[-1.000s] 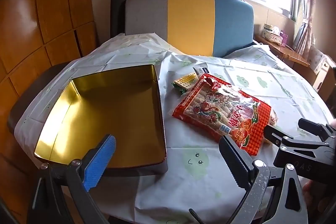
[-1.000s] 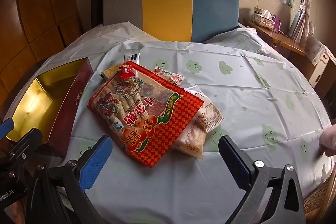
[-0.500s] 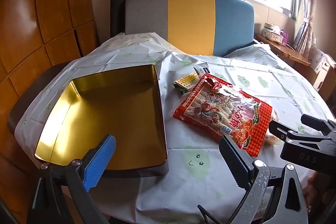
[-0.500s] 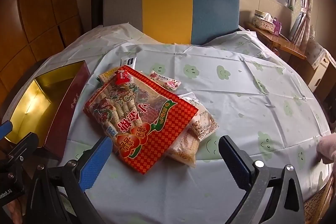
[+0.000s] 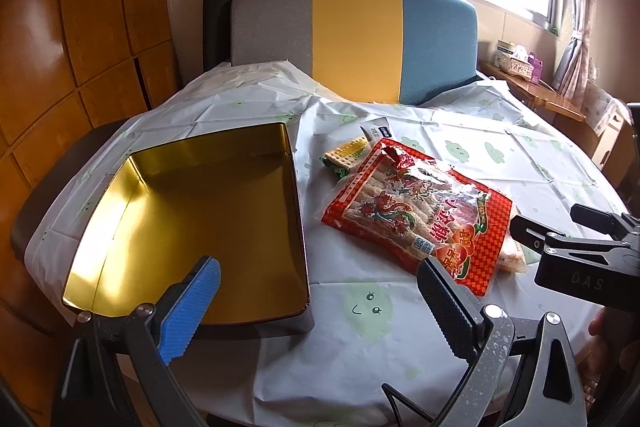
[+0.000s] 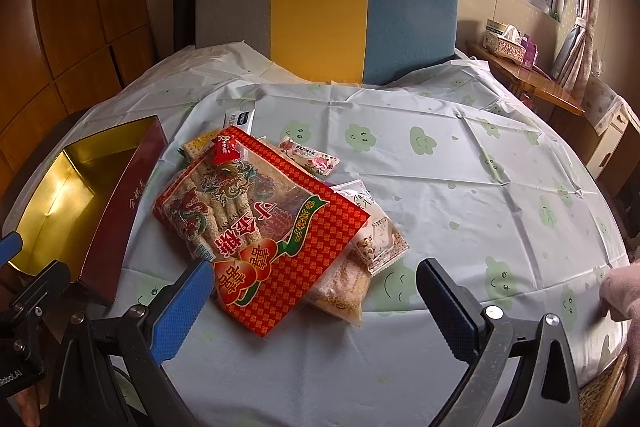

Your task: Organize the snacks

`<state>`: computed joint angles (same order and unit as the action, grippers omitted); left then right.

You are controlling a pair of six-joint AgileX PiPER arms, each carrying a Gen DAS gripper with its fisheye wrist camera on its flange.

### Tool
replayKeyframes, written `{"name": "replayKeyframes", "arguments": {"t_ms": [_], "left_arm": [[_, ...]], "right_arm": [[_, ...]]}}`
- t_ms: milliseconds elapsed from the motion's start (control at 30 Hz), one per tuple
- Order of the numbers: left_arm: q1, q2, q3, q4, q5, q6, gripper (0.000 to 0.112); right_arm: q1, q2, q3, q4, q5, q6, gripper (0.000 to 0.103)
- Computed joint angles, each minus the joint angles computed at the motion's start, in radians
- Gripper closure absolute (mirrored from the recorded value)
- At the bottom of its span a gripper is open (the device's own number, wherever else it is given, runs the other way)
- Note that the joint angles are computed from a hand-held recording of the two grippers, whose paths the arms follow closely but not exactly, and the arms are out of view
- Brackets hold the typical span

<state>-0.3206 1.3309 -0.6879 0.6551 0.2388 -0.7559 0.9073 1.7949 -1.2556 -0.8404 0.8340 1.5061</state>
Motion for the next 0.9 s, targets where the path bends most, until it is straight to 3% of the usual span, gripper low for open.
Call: {"name": "replayKeyframes", "arguments": {"t_ms": [900], "left_arm": [[-0.007,0.012,-0.016,-0.056,0.004,0.06,0.013]], "right_arm": [[-0.048,-0.035,-0.02,-0.008,0.018,-0.103,0.0]]}}
